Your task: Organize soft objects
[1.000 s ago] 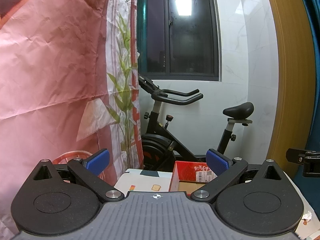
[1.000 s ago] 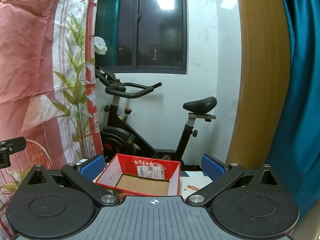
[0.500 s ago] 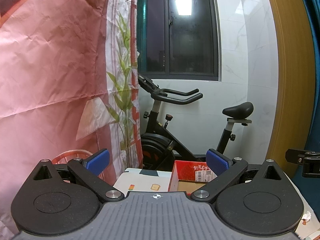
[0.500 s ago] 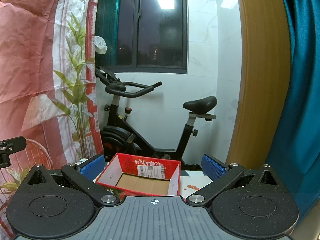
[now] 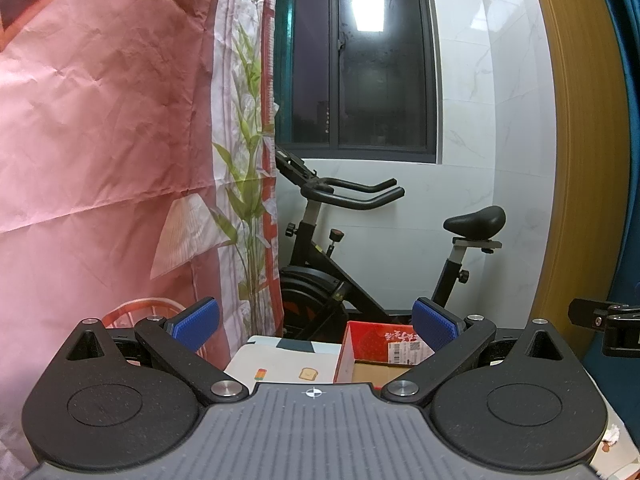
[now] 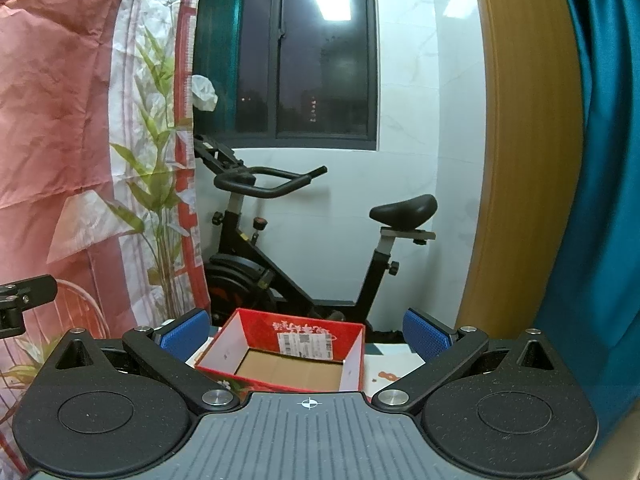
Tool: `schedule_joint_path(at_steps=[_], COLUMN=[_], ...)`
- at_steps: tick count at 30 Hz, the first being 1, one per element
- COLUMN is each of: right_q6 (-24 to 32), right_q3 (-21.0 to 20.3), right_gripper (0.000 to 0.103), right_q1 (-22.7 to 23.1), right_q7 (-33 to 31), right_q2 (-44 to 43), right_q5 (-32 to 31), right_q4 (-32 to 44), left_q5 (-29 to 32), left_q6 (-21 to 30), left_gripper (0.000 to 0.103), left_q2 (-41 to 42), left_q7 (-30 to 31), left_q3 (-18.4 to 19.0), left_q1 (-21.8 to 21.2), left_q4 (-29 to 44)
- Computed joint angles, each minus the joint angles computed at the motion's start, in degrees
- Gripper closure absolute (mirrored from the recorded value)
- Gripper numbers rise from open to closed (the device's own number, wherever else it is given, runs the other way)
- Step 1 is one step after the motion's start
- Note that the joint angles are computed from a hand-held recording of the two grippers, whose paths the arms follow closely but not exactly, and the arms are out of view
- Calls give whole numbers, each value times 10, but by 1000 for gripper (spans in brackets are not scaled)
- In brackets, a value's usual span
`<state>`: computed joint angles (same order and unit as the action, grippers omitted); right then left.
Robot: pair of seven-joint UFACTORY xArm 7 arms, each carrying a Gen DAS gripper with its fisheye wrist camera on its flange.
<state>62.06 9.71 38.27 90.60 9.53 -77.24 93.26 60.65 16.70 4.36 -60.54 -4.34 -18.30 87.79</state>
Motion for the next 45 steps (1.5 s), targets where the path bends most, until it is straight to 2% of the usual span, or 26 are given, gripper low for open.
schedule_joint_path(at_steps=[4,7,12,14,18,20,22,23,26,29,32,34,35,36,39,40,44,45], right_q6=[-10,-30,-80,-101,-122,-115,-116,-125,-177,-203,-215,-216,-219,-225,-244,-242,-230,-227], right_q3=[0,-2,-5,-7,-10,-12,-15,-18,-30,-41,-52,-61,-66,-71,-83,-85,-85,-83], right_gripper=[0,0,0,0,0,0,0,0,0,0,0,0,0,0,0,0,0,0], right_q1=[-1,-9,-31,-41,-53,-53,-57,-60,-73,-73,-68,-61,-58,-56,-52,-50,-45,-46], right_q7=[8,23,74,112,184,220,229,231,250,254,226,211,207,210,234,237,245,239], right_q2=[-1,-8,-21,-23,-12,0,17,25,47,72,103,117,122,125,128,128,124,120], right_q5=[1,2,-16,-37,-108,-142,-142,-134,-117,-106,-81,-63,-56,-57,-71,-72,-89,-85], right_q4=[-4,-14,-47,-63,-87,-94,-91,-90,-91,-89,-76,-69,-69,-72,-84,-88,-111,-119], left_q5=[5,37,164,169,141,184,242,248,179,120,-11,-73,-83,-80,-42,-34,-64,-85], left_q6=[-4,-9,-17,-19,-23,-33,-48,-56,-84,-125,-159,-180,-185,-192,-201,-199,-199,-193], left_gripper=[0,0,0,0,0,0,0,0,0,0,0,0,0,0,0,0,0,0], left_q2=[1,2,10,20,48,62,76,86,110,131,151,161,164,167,177,181,188,188], left_q7=[-10,-47,-188,-199,-169,-201,-246,-245,-178,-135,-26,26,29,18,-34,-41,3,36], left_q3=[2,6,15,13,19,34,46,47,44,52,7,-26,-20,4,116,142,142,114], left_q1=[0,-1,-2,2,0,-9,-13,-10,2,10,61,97,95,78,-10,-32,-37,-16], left_q4=[-1,-2,0,1,6,8,11,12,7,-2,-25,-42,-47,-49,-50,-51,-61,-63])
